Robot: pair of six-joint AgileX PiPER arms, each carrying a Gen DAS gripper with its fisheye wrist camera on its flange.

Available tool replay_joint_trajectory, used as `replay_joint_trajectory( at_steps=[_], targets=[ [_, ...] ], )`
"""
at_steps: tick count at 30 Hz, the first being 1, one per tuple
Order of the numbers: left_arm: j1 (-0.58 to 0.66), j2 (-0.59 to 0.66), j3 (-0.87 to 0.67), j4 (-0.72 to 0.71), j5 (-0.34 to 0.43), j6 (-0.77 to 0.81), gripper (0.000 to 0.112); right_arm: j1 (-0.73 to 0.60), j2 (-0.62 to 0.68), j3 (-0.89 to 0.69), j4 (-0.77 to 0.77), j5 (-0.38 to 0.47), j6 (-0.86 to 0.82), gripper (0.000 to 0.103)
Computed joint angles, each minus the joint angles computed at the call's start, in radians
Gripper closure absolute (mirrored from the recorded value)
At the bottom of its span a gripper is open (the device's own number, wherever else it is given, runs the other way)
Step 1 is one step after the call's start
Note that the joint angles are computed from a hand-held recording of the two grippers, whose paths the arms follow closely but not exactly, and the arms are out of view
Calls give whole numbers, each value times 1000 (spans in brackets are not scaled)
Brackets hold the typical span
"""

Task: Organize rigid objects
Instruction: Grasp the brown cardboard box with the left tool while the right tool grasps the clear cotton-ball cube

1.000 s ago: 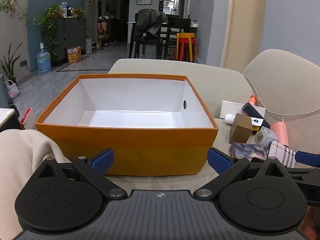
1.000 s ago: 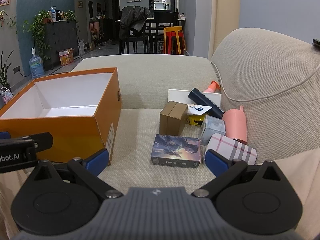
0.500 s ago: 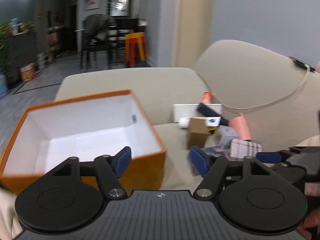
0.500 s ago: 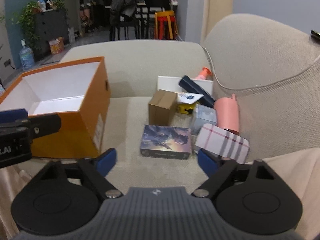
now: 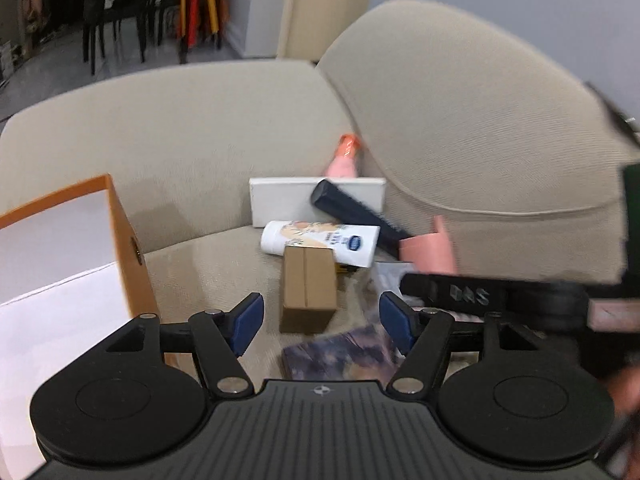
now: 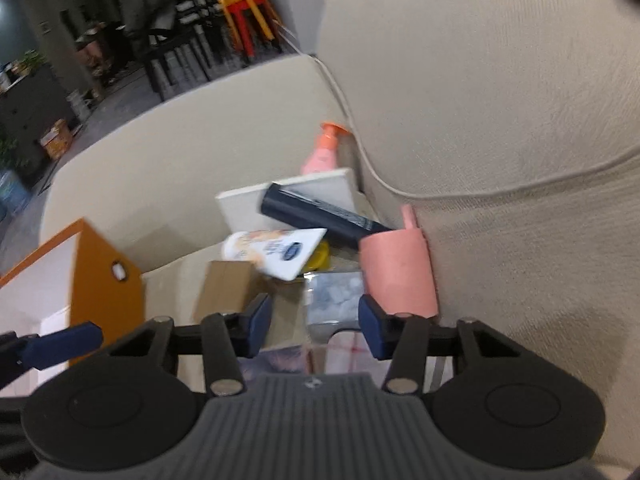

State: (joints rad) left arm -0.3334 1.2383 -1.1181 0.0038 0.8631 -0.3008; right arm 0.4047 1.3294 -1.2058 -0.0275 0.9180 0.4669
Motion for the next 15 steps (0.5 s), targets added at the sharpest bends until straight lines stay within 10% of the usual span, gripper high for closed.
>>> replay_joint_trajectory(
  at_steps=[15],
  targets=[
    [58, 244, -135, -84, 45, 226, 30, -141, 151, -31, 234, -9, -112, 53]
  ],
)
